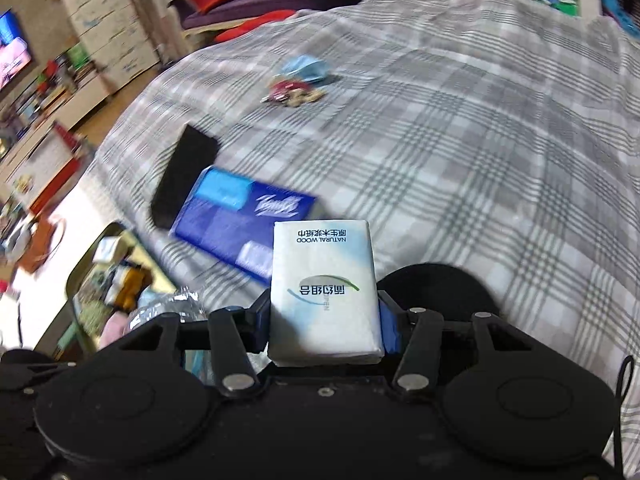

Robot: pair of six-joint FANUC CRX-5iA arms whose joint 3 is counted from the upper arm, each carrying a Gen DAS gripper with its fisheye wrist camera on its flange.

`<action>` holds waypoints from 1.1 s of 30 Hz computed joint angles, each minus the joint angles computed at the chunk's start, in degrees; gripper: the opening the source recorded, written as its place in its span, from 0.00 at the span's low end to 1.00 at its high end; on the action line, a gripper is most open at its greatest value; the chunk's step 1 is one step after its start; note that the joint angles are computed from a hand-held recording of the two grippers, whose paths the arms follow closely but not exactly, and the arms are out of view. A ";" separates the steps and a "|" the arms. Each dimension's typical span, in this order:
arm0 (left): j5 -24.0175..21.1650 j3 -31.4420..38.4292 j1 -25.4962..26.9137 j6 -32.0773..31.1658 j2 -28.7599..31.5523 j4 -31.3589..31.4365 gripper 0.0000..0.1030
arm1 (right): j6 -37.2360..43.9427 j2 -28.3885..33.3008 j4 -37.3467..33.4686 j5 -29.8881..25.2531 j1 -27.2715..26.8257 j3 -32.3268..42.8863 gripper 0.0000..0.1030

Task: Organize soft objects
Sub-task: 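Carry the sponge and tissue pack over the gold tray with both tools, then release the sponge into the tray with the left tool while the right tool drops the tissue pack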

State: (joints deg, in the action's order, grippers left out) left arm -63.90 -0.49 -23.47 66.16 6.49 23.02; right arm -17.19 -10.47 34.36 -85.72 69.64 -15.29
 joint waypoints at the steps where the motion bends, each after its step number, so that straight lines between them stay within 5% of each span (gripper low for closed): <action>1: 0.64 -0.86 0.63 0.58 -0.71 -0.13 0.49 | 0.89 0.60 -0.13 0.71 0.13 0.54 0.49; 15: 7.67 -4.89 11.24 9.25 -2.52 0.13 0.49 | 17.41 13.28 -3.75 10.65 -3.28 13.39 0.49; 25: 11.27 3.28 15.87 17.02 3.19 -6.18 0.49 | 28.91 23.44 -5.16 11.93 -8.89 25.89 0.49; 33: 9.51 13.57 17.01 25.21 11.77 -13.27 0.49 | 36.37 31.39 -8.78 11.04 -12.19 35.81 0.49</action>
